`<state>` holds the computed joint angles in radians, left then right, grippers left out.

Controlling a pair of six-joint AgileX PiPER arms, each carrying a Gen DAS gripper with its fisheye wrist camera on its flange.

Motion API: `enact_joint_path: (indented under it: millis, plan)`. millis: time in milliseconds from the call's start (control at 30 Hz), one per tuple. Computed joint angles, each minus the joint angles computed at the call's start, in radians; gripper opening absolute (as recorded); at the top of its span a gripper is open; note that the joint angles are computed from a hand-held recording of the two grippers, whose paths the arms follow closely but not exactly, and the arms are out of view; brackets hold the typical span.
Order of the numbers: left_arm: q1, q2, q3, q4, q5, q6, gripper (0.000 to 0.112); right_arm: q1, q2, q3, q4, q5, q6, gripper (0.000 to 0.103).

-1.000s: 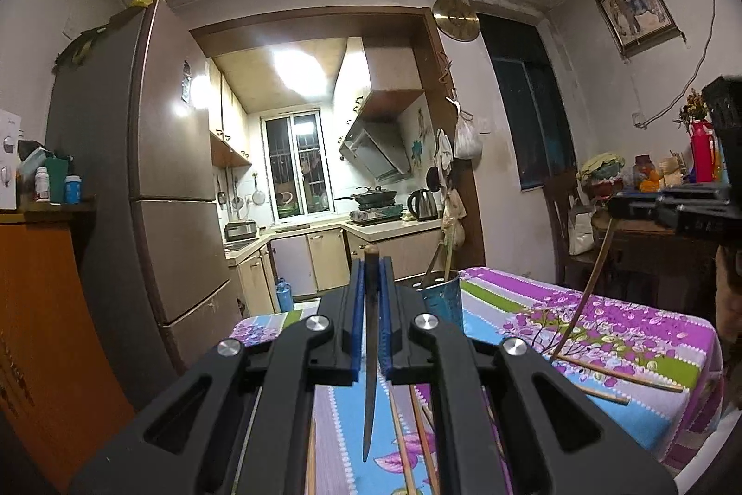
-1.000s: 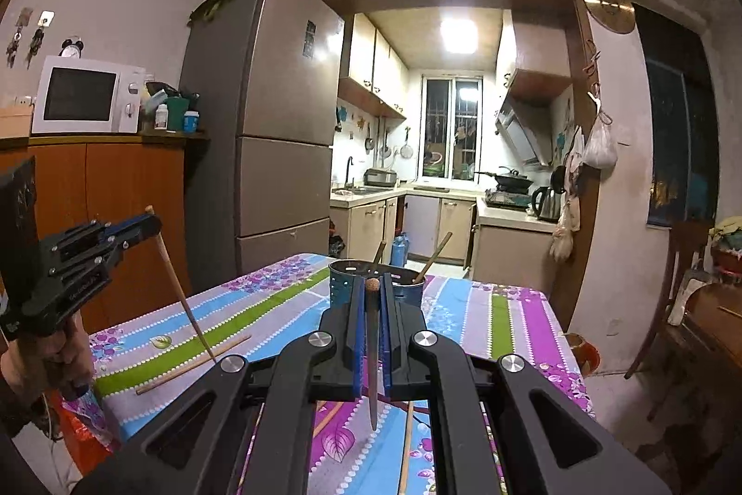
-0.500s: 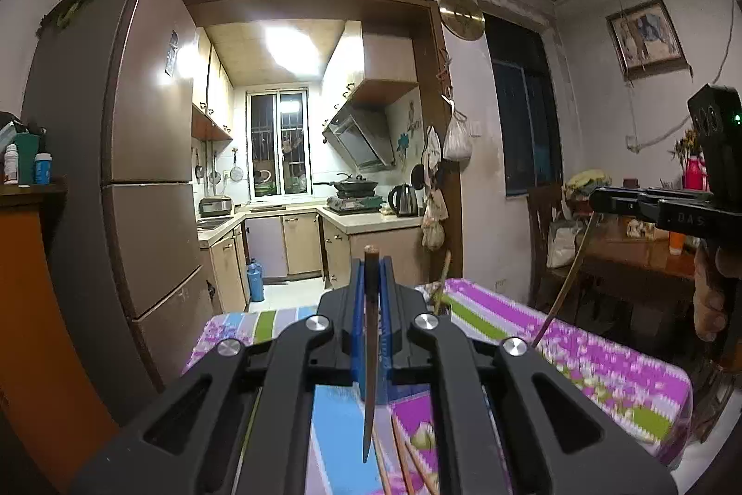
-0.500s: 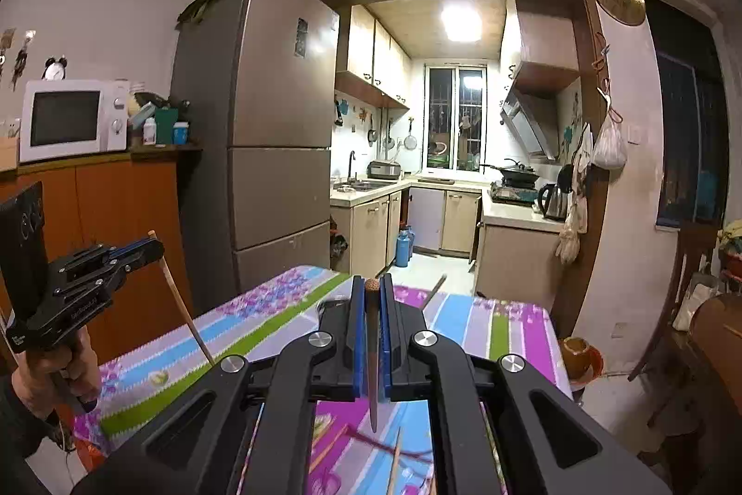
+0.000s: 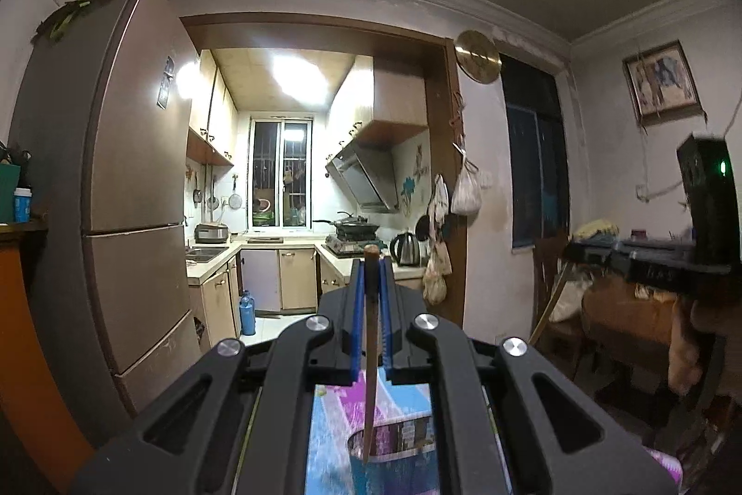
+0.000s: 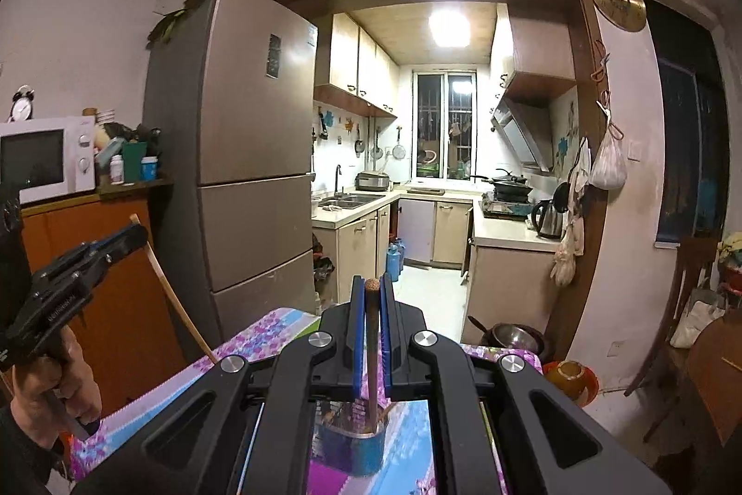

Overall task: Organize utensils
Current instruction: 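Lift and carry both held chopsticks upright over the blue utensil holder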

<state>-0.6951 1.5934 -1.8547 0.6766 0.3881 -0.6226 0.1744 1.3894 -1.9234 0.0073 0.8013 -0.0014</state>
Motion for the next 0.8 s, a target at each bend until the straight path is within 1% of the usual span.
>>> enact_joint_path:
  millis: [33, 100, 200, 233, 300, 500, 600, 733, 800]
  plan:
    - [0.006, 0.021, -0.038, -0.026, 0.01, 0.023, 0.005, -0.011, 0.028, -0.037, 0.014, 0.013, -0.006, 0.007]
    - [0.022, 0.092, -0.151, -0.125, 0.044, 0.105, 0.005, -0.032, 0.091, -0.108, 0.042, 0.035, -0.015, 0.007]
    - [0.039, 0.174, -0.262, -0.203, 0.08, 0.173, 0.005, -0.048, 0.161, -0.165, 0.075, 0.044, -0.021, 0.007]
    - [0.046, 0.186, -0.271, -0.221, 0.081, 0.186, 0.005, -0.048, 0.171, -0.168, 0.08, 0.043, -0.022, 0.007]
    - [0.052, 0.227, -0.303, -0.249, 0.087, 0.211, 0.005, -0.046, 0.194, -0.164, 0.087, 0.031, -0.027, 0.007]
    - [0.071, 0.296, -0.323, -0.313, 0.094, 0.238, 0.005, -0.044, 0.224, -0.105, 0.107, -0.014, -0.041, 0.007]
    - [0.081, 0.337, -0.364, -0.35, 0.118, 0.276, 0.005, -0.046, 0.224, -0.058, 0.115, -0.041, -0.046, 0.007]
    - [0.095, 0.36, -0.372, -0.368, 0.13, 0.286, 0.005, -0.05, 0.235, -0.028, 0.125, -0.062, -0.047, 0.007]
    - [0.102, 0.384, -0.415, -0.391, 0.156, 0.304, 0.005, -0.049, 0.24, -0.021, 0.128, -0.07, -0.046, 0.007]
